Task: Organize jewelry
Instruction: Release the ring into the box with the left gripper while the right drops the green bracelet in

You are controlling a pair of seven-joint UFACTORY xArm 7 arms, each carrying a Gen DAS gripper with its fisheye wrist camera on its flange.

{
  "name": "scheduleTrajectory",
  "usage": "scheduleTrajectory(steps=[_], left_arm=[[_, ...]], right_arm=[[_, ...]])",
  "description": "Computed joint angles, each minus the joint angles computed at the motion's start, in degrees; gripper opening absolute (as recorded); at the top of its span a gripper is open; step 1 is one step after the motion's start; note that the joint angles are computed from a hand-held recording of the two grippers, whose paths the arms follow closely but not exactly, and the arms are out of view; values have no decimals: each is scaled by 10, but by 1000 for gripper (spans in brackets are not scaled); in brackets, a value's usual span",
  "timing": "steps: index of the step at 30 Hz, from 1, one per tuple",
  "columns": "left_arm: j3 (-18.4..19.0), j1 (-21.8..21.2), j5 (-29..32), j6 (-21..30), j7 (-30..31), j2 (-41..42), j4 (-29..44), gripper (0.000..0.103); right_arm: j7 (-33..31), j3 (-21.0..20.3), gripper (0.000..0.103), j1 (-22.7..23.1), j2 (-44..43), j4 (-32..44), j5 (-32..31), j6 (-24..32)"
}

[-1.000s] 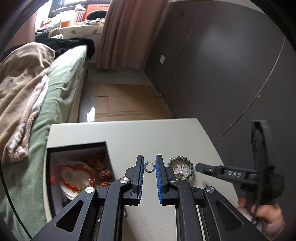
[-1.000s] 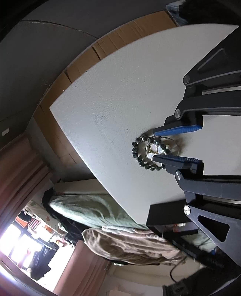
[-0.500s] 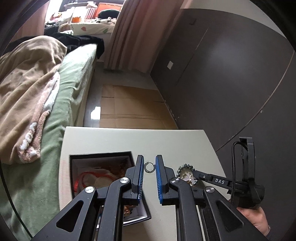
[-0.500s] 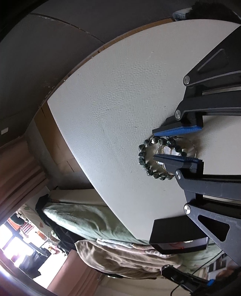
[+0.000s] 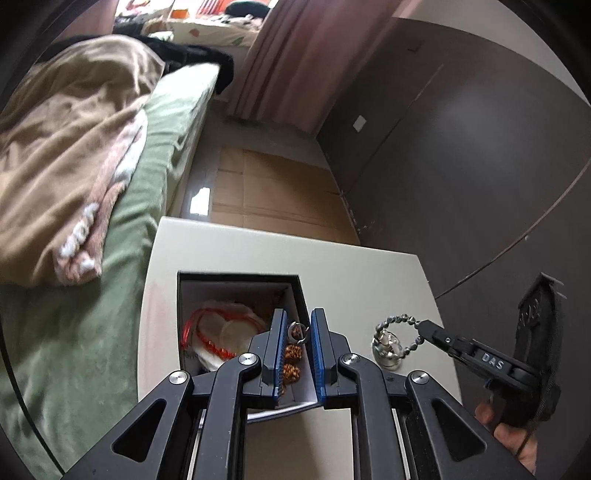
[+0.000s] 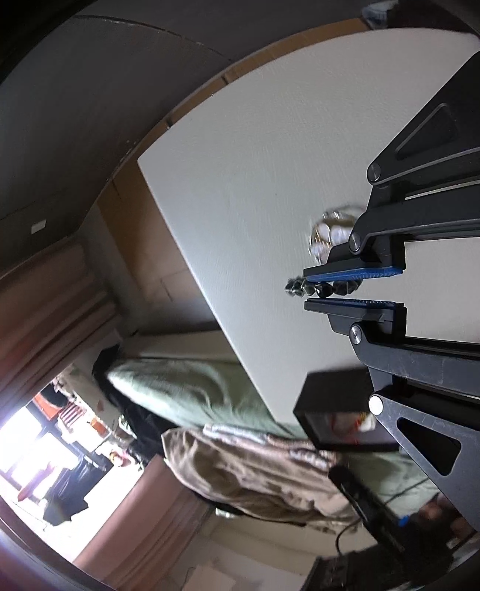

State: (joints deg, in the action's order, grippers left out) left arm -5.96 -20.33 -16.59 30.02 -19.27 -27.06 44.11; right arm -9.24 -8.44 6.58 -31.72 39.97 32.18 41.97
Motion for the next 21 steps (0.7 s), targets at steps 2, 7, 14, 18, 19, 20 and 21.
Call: scheduleTrajectory(steps=[2, 7, 14, 18, 19, 20, 21], left_arm=[[2, 0, -3, 3, -3, -5, -4, 16], [1, 9, 2, -8, -15, -28, -21, 85], [7, 20, 15, -1, -25, -53, -31, 85], [9, 31, 25, 7, -30, -64, -34, 85], [10, 32, 27, 7, -29, -66, -35, 85], [12, 33, 28, 9, -27, -68, -36, 85], [13, 35, 30, 11, -27, -69, -36, 85]], right_arm=[[-3, -1, 11, 6, -13, -5, 10, -3], [-14, -8, 11, 28, -33, -14, 38, -12], [-59, -27, 11, 80, -55, -25, 110, -30], [-88, -25, 11, 113, -60, -25, 155, -46], [-97, -26, 11, 122, -59, -24, 168, -50], [-106, -26, 11, 131, -58, -23, 182, -54], [-115, -25, 11, 139, -56, -21, 193, -57]])
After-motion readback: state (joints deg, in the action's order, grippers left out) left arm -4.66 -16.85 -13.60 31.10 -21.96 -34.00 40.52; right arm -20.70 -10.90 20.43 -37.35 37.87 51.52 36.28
